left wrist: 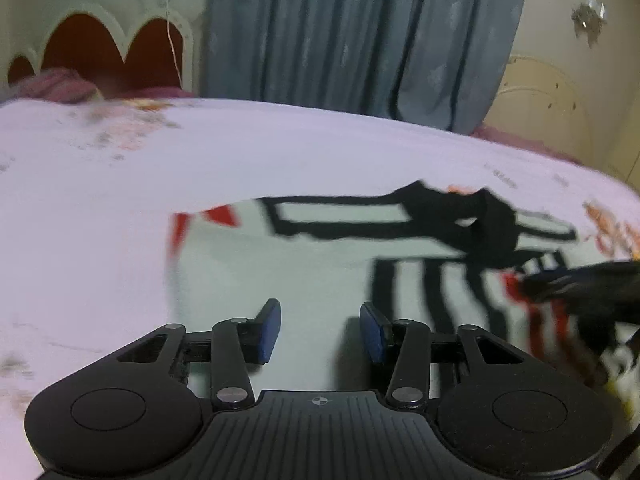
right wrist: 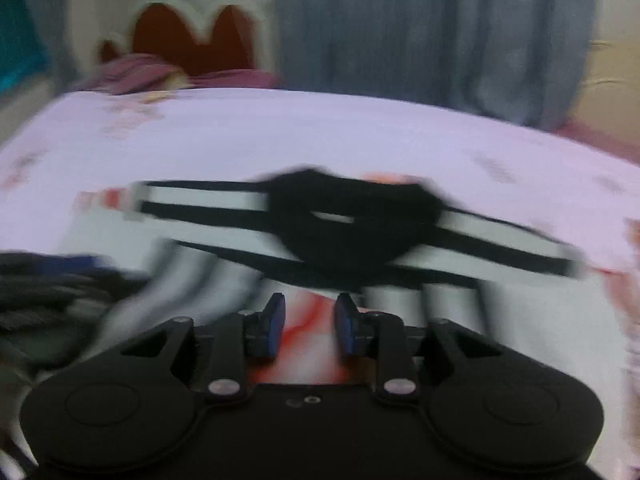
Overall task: Fold small clothes
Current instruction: 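Press the folded sleeves flat with the right gripper while the left gripper hovers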
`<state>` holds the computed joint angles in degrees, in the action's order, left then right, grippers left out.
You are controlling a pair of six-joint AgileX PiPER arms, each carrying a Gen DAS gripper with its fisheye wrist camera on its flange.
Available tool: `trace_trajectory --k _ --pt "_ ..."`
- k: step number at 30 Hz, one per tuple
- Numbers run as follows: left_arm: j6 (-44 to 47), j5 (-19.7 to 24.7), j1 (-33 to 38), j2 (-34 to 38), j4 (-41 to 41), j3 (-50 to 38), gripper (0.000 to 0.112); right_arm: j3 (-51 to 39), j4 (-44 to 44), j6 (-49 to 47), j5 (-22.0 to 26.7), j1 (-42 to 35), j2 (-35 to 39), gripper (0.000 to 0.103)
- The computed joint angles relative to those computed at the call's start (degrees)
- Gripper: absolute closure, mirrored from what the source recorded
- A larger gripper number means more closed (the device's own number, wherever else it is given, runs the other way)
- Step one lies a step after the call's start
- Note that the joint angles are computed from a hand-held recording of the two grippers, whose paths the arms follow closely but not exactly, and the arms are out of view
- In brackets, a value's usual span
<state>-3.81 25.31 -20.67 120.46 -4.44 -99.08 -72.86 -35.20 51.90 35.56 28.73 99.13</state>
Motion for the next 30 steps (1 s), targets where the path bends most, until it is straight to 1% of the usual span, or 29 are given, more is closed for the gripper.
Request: trace_trajectory --k 1,2,3,4,5,7,8,10,11,13,14,15,16,18,19,20,21,22,23,24,25,26,27,29,30 --pt "1.9 -1.4 0.6 -1.5 -1.7 2.8 0.067 3.3 -1.2 1.9 0.2 -1.5 -2.4 0.074" --pt "1.9 -2.2 0.7 -2.3 -1.1 4.4 0.067 6.0 -0.1 1.9 -0.5 -3.2 -4.4 0.073" --pt "-0.3 -2.0 0.3 -2.7 1.7 4.8 0.067 9.5 2.4 0.6 -3.6 -5.3 -7.0 0.073" --pt "-1.9 -1.4 0.1 -3.0 3.6 4.6 0.067 10.9 4.8 -1.3 -4.7 -6.6 -8.4 0.073" --pt "-4.0 -1.6 -0.3 -3.8 5.1 5.3 0.067 10.8 5.1 -2.0 -3.7 -6.5 -9.2 0.072" --pt "-4.3 -3.4 -1.0 -6.4 2.8 8.1 0.067 10.8 2.9 0.1 -1.7 -4.5 -10.8 0.071" --pt "-4.6 -3.9 -1.4 -7.7 2.4 9.6 0.067 11.4 2.1 1.2 -1.9 -3.6 -11.9 0.07" --pt "-7.9 -4.3 -3.4 -9.1 4.9 12.0 0.067 12.4 1.9 2.8 -2.0 -1.2 -13.5 0.071" --pt "-9.8 -4.3 -4.4 -9.3 6.5 12.8 0.067 12.4 1.4 3.8 -1.8 0.7 -13.4 0.071" --pt "-17.0 -3.0 -6.6 -9.3 13.7 14.2 0.067 12.9 1.4 4.3 -0.7 3.8 -13.1 0.068" --pt "-21.3 -4.3 -7.5 -10.1 18.6 16.3 0.067 11.8 1.6 3.4 0.1 4.1 -11.4 0.068" --pt "-24.2 -5.5 -7.8 -11.1 22.0 18.4 0.067 12.3 -0.3 4.6 1.5 5.3 -11.0 0.068" --pt "-25.7 -5.5 -7.8 -11.9 23.1 19.4 0.067 13.5 -3.1 7.0 1.8 6.2 -11.6 0.07" --pt "-24.8 -6.2 -7.0 -13.7 22.3 21.5 0.067 14.9 -4.1 9.0 3.0 6.1 -13.5 0.07" --pt "-22.5 -6.9 -6.2 -14.4 20.5 22.7 0.067 15.3 -4.9 10.3 4.5 6.1 -14.3 0.071" --pt "-18.3 -8.4 -5.1 -15.0 16.4 24.2 0.067 15.8 -6.0 11.6 6.2 5.9 -15.1 0.071" --pt "-14.4 -9.7 -4.3 -15.5 12.3 25.4 0.068 16.6 -5.6 11.5 6.1 4.7 -15.7 0.071" --pt "-12.8 -10.2 -3.9 -15.8 10.5 25.9 0.068 17.4 -4.4 11.0 4.9 3.4 -16.3 0.071" --pt "-13.4 -9.8 -3.9 -16.0 11.0 25.6 0.068 18.1 -3.7 10.9 4.0 2.6 -16.7 0.071" --pt "-16.4 -9.4 -4.1 -16.4 13.7 25.6 0.067 18.0 -2.9 9.9 4.1 2.2 -16.9 0.071" --pt "-20.3 -9.5 -4.4 -16.8 17.2 25.7 0.067 17.4 -2.8 10.0 5.1 2.8 -16.8 0.071" --pt "-21.9 -9.4 -4.5 -16.9 18.4 25.6 0.067 16.8 -3.1 10.4 6.2 3.4 -16.9 0.07" --pt "-21.1 -9.5 -4.2 -16.9 17.4 25.8 0.067 16.7 -3.7 11.1 6.8 4.0 -17.2 0.069" --pt "-16.2 -8.6 -3.8 -16.0 13.8 25.4 0.067 16.6 -3.3 11.4 7.6 4.1 -16.8 0.069" --pt "-15.7 -8.8 -3.9 -15.7 14.4 25.4 0.067 17.1 -3.3 11.6 7.4 4.1 -16.6 0.069"
